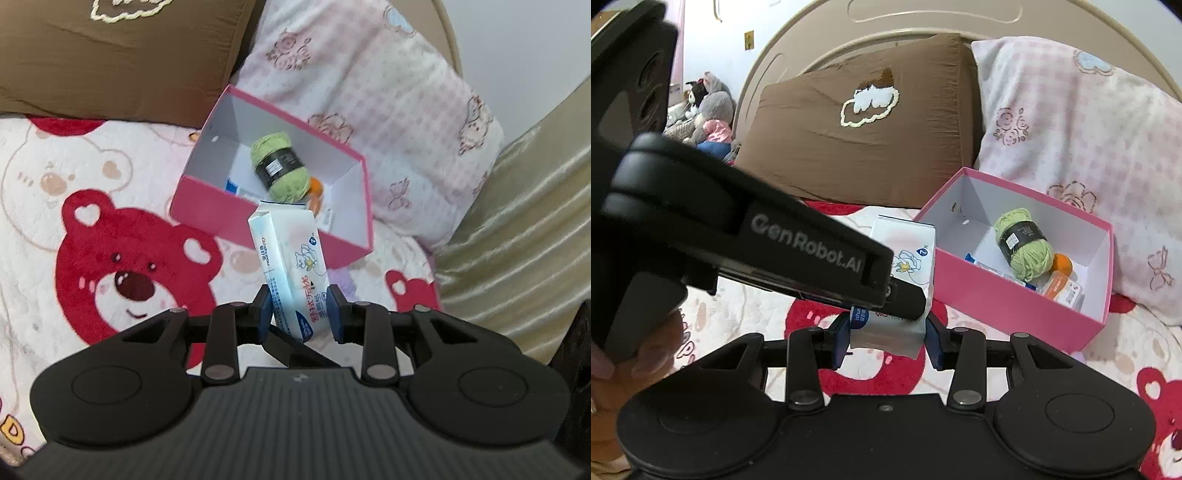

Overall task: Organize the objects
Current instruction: 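Lift the white wipes pack with the left gripper toward the pink box, then lower the white wipes pack with the left gripper into the pink box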

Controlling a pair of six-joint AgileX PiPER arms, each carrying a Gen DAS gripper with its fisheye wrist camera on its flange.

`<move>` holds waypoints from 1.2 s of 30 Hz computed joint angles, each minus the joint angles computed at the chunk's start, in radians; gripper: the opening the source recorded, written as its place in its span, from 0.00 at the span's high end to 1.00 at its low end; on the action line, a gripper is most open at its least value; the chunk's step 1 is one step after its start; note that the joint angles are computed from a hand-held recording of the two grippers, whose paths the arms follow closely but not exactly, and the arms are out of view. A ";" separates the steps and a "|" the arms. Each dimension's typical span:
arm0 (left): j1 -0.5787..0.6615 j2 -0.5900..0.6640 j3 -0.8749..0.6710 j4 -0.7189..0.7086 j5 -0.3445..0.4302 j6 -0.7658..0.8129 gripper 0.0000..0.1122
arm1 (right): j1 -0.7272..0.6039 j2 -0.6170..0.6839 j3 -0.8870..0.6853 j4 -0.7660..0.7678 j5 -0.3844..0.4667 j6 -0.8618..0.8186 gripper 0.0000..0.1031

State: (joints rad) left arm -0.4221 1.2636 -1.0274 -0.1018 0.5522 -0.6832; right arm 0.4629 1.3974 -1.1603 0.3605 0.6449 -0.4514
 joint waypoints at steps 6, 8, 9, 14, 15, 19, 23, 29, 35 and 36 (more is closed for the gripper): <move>0.098 0.021 -0.066 -0.242 0.018 0.216 0.74 | 0.012 0.076 -0.233 -0.130 0.188 0.050 0.55; 0.115 0.035 -0.095 -0.281 0.029 0.249 0.73 | 0.014 0.102 -0.302 -0.159 0.237 0.054 0.55; 0.121 0.043 -0.109 -0.294 0.032 0.261 0.73 | 0.012 0.116 -0.337 -0.167 0.261 0.045 0.55; 0.153 0.106 -0.202 -0.326 0.056 0.300 0.72 | 0.008 0.175 -0.456 -0.200 0.302 -0.014 0.55; 0.159 0.122 -0.222 -0.331 0.065 0.304 0.72 | 0.007 0.192 -0.481 -0.204 0.307 -0.022 0.55; 0.189 0.220 -0.331 -0.358 0.109 0.317 0.72 | -0.028 0.289 -0.613 -0.176 0.365 -0.011 0.55; 0.227 0.350 -0.496 -0.379 0.224 0.299 0.71 | -0.045 0.363 -0.683 -0.179 0.356 -0.016 0.55; 0.281 0.511 -0.697 -0.388 0.373 0.321 0.71 | -0.094 0.494 -0.828 -0.102 0.412 -0.060 0.55; 0.287 0.631 -0.811 -0.392 0.427 0.335 0.71 | -0.167 0.551 -0.801 0.073 0.356 -0.221 0.55; 0.280 0.656 -0.834 -0.384 0.432 0.329 0.71 | -0.175 0.565 -0.802 0.080 0.353 -0.231 0.55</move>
